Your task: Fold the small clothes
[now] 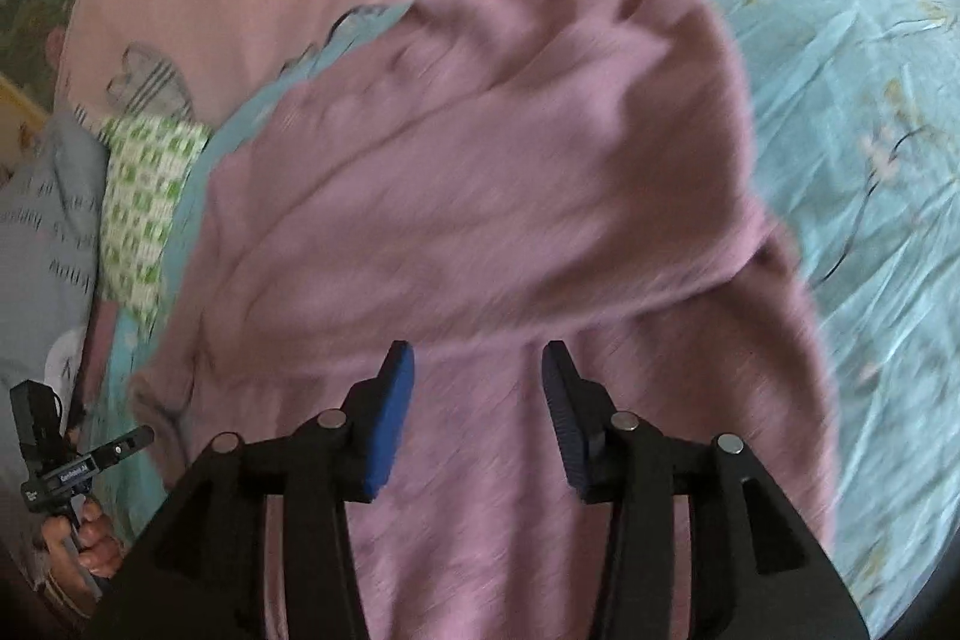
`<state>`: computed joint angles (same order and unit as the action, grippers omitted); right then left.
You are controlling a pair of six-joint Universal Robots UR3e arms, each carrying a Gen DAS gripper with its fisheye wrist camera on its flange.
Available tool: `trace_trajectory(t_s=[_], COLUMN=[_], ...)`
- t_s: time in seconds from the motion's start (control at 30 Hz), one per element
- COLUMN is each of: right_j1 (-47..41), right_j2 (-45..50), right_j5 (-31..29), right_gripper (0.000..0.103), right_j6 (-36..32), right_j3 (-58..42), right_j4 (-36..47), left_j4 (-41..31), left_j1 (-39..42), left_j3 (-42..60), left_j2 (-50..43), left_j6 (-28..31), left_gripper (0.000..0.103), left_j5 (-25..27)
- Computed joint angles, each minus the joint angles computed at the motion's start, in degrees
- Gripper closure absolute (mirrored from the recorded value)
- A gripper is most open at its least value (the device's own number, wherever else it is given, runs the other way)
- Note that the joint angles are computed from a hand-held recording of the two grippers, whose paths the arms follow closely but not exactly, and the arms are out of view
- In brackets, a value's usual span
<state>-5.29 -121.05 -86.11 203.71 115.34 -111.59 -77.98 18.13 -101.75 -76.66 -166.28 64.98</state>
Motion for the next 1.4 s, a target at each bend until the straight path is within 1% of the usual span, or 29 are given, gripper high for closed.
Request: trace_trajectory(t_s=[0.1, 0.2, 0.23, 0.33, 0.4, 0.43, 0.47, 0.6, 0.77, 0.8, 0.83, 0.87, 0.9, 0.97, 1.0, 1.1, 1.13, 1.2, 1.3, 1.4], right_j1=[5.5, 11.0, 12.4, 15.3, 16.4, 16.9, 17.2, 18.3, 17.1, 16.6, 16.4, 16.0, 15.6, 15.8, 15.7, 15.4, 15.4, 14.6, 12.0, 8.3], right_j2=[3.3, 6.2, 7.1, 9.9, 11.0, 11.4, 11.6, 11.5, 8.8, 8.2, 7.7, 7.3, 6.9, 7.2, 7.1, 6.4, 6.1, 5.0, 2.4, -1.4], right_j5=[-0.1, -1.2, -1.4, -1.7, -1.7, -1.8, -1.9, -2.8, -3.3, -3.3, -3.2, -3.0, -2.9, -2.9, -2.6, -2.2, -2.3, -2.4, -1.6, -1.4], right_gripper=[0.057, 0.057, 0.057, 0.057, 0.057, 0.057, 0.057, 0.057, 0.057, 0.057, 0.057, 0.057, 0.057, 0.057, 0.057, 0.057, 0.057, 0.057, 0.057, 0.057], right_j6=[3.9, 7.2, 8.2, 10.6, 11.2, 11.4, 11.5, 11.8, 12.5, 12.6, 12.8, 12.8, 12.9, 13.1, 12.8, 11.6, 11.5, 11.3, 10.8, 9.9], right_j3=[-0.1, -2.0, -2.3, -3.3, -4.1, -4.6, -5.0, -6.0, -4.8, -4.4, -4.0, -3.6, -3.1, -3.1, -2.9, -2.7, -2.7, -2.3, -0.8, 0.6], right_j4=[-2.2, -2.7, -3.3, -4.7, -4.9, -4.9, -4.9, -4.0, -2.0, -1.5, -1.4, -1.4, -1.7, -1.9, -2.2, -2.5, -2.4, -2.2, -2.0, -0.3], left_j4=[-7.7, -12.8, -13.1, -11.1, -6.6, -4.5, -3.2, 0.0, 0.7, 1.1, 2.7, 5.0, 6.8, 11.0, 12.6, 13.6, 13.4, 14.6, 17.7, 19.4], left_j1=[8.8, 17.1, 18.6, 19.2, 17.3, 15.8, 15.0, 13.4, 14.5, 14.5, 13.7, 12.5, 11.4, 8.0, 6.2, 1.9, -0.1, -4.7, -14.1, -23.5], left_j3=[-4.3, -7.4, -8.4, -9.8, -10.9, -11.2, -11.6, -12.5, -14.1, -14.2, -14.5, -14.9, -14.9, -14.4, -13.8, -8.7, -5.3, 1.3, 14.6, 30.3], left_j2=[8.6, 14.4, 14.9, 12.4, 10.1, 8.7, 7.7, 4.7, 5.8, 5.7, 5.0, 4.1, 3.2, 1.8, 2.0, 2.5, 1.5, -1.9, -11.9, -25.2], left_j6=[4.7, 8.5, 8.9, 7.9, 5.5, 3.9, 2.8, -1.7, -2.5, -2.5, -3.1, -3.6, -3.8, -5.7, -6.1, -6.8, -7.3, -8.9, -11.8, -14.3], left_gripper=[0.073, 0.072, 0.072, 0.072, 0.067, 0.061, 0.058, 0.058, 0.058, 0.061, 0.066, 0.088, 0.096, 0.098, 0.098, 0.099, 0.099, 0.099, 0.099, 0.099], left_j5=[-0.8, -1.8, -1.6, -2.2, -0.8, -0.4, -0.2, 1.1, 1.0, 1.0, 1.1, 1.4, 1.7, 3.7, 3.8, 1.2, -0.9, -2.9, -4.9, -4.7])
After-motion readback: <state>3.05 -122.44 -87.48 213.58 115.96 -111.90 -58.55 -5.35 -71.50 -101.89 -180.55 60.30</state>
